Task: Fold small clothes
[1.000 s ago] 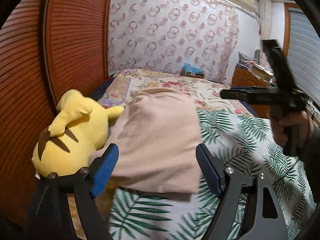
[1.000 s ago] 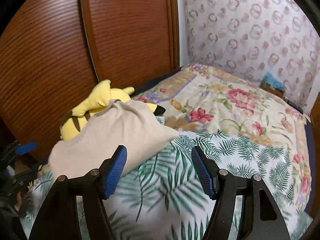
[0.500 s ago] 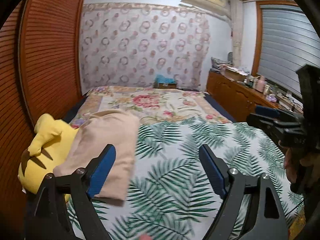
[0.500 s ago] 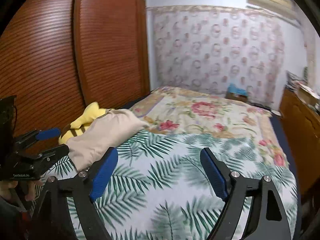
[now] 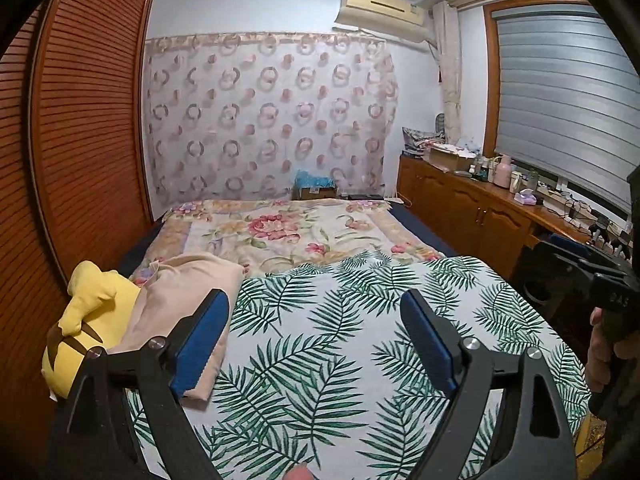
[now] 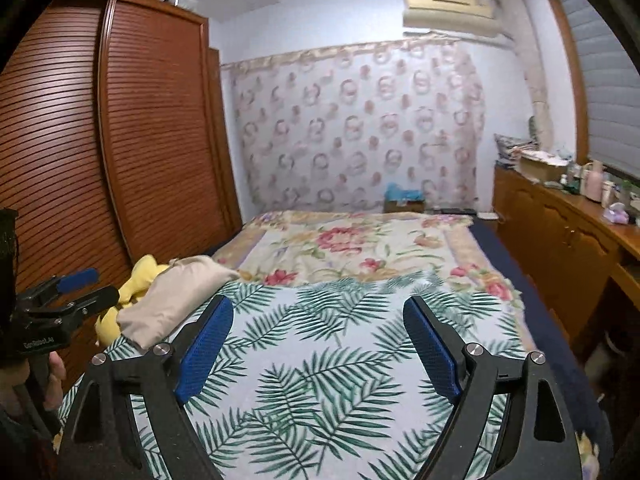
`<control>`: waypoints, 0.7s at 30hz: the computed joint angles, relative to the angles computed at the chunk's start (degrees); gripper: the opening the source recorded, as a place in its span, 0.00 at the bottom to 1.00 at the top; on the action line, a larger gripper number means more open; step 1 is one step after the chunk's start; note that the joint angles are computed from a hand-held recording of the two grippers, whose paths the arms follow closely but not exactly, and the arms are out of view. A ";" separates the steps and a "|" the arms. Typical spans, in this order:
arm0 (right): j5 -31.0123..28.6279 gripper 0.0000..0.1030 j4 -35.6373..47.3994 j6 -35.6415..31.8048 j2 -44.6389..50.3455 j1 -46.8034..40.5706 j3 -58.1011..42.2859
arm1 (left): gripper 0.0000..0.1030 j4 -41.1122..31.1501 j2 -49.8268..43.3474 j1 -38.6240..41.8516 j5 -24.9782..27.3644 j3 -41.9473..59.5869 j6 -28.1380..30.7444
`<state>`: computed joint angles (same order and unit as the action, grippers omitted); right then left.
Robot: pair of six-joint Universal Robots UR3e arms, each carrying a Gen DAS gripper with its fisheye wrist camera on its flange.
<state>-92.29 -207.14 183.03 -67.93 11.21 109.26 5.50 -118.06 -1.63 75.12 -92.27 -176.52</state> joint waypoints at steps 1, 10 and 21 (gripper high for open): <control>-0.59 0.85 -0.52 0.37 -0.35 0.39 0.59 | 0.85 -0.11 0.29 -0.42 0.57 0.03 -0.17; -3.00 0.85 -4.12 1.67 3.84 2.54 -0.80 | 0.85 -1.97 -0.44 -2.35 4.31 1.83 -0.71; -1.63 0.85 -4.76 1.15 3.35 0.86 0.66 | 0.85 -1.27 -0.98 -2.32 4.14 1.57 -0.78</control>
<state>-93.92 -211.90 184.18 -64.58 12.07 109.92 4.24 -119.04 -3.95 79.27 -90.70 -177.31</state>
